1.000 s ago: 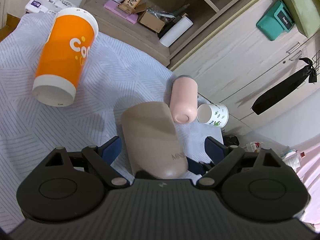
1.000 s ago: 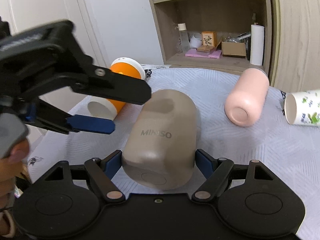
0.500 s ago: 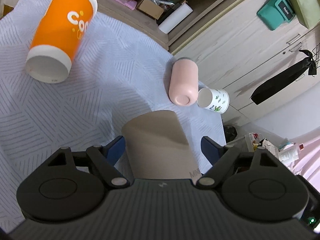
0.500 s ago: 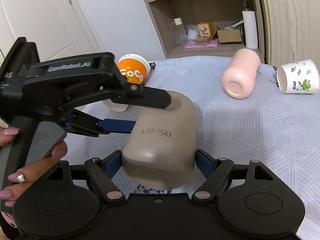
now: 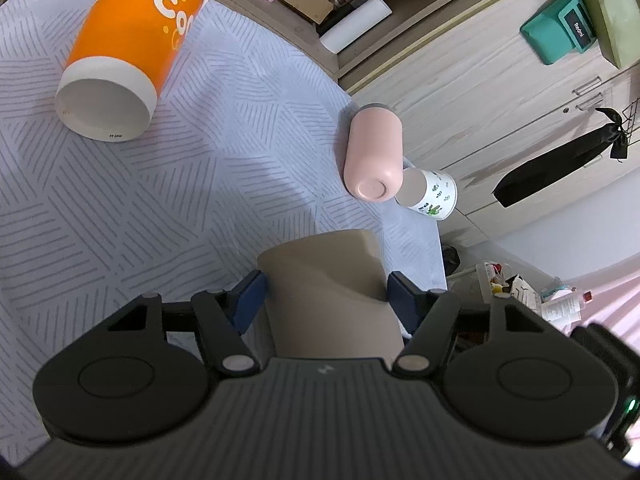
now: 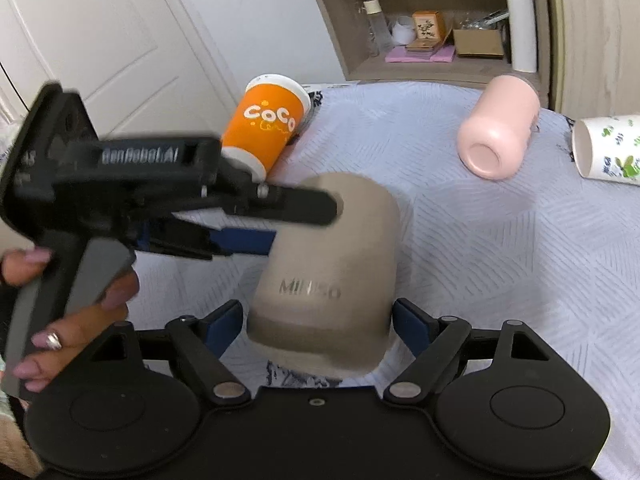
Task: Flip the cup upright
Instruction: 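Close the right gripper around the beige tumbler's base end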
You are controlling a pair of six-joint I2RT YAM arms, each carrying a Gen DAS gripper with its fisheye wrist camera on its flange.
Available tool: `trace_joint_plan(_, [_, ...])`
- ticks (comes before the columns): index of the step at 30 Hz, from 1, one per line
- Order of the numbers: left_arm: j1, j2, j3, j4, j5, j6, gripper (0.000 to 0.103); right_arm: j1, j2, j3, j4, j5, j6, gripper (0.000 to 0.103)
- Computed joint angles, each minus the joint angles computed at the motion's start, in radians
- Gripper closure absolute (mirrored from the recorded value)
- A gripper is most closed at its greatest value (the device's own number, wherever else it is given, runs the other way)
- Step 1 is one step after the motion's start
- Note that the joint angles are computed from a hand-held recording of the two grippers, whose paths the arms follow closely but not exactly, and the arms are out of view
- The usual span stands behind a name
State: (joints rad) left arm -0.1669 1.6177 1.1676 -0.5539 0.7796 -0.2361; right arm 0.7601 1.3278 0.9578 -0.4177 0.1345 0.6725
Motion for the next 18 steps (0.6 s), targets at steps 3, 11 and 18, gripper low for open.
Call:
trace_joint_plan(3, [0.005, 0.007, 0.003, -0.005, 0.011, 0.002, 0.036, -0.05, 0.017, 0.038, -0.016, -0.072, -0.039, 0.014])
trace_joint_plan(11, [0.01, 0.002, -0.016, 0.016, 0.021, 0.012, 0.036, -0.165, 0.107, 0.068, -0.002, -0.268, -0.01, 0.014])
trace_joint_plan(18, [0.017, 0.017, -0.006, -0.002, 0.037, -0.009, 0.036, -0.265, 0.134, -0.014, 0.156, -0.458, 0.092, 0.02])
